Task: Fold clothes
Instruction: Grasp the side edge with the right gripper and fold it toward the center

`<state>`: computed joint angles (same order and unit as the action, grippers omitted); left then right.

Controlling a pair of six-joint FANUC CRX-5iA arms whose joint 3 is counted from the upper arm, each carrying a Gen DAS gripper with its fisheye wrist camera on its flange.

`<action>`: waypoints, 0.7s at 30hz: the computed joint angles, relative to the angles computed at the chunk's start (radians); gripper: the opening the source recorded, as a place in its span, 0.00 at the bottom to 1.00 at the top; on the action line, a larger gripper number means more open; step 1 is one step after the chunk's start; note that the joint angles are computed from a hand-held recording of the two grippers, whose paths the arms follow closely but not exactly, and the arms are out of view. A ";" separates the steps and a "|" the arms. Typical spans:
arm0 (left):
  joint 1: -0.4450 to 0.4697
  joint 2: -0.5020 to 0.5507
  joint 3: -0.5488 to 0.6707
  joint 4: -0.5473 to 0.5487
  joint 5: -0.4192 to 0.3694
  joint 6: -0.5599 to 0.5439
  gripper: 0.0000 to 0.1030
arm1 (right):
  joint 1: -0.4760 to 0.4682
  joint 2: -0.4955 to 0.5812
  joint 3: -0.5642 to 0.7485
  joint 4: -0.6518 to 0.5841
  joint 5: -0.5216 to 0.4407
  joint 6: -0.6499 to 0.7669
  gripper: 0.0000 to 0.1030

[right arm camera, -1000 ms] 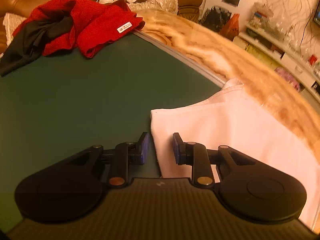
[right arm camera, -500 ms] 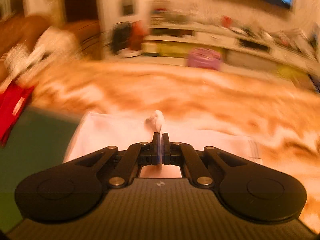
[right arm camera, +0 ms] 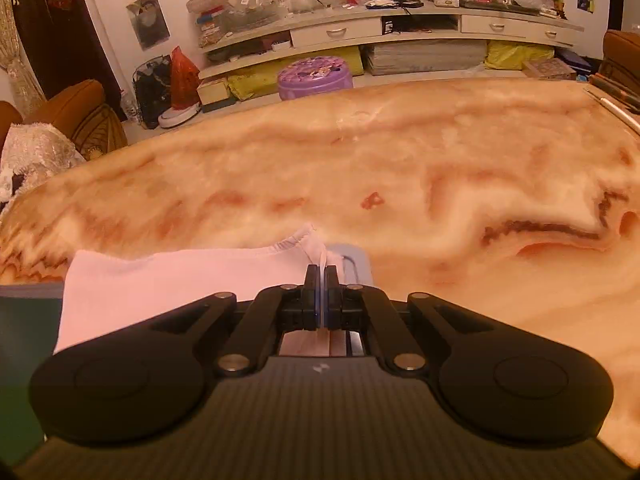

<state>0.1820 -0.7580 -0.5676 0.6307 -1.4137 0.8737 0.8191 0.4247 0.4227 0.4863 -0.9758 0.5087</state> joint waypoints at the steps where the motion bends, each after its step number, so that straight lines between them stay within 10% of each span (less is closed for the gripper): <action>1: -0.005 0.001 0.001 -0.003 0.002 0.001 0.52 | -0.002 0.008 0.012 -0.008 0.000 0.010 0.03; 9: -0.019 0.000 -0.002 -0.006 0.013 0.014 0.53 | 0.021 -0.025 -0.016 0.048 -0.079 -0.059 0.08; 12: -0.010 -0.004 -0.009 0.003 0.013 0.009 0.53 | 0.032 -0.139 -0.100 -0.064 -0.038 0.056 0.08; 21: -0.013 -0.006 -0.009 -0.002 0.020 0.028 0.53 | 0.184 -0.371 -0.199 -0.358 -0.318 0.485 0.08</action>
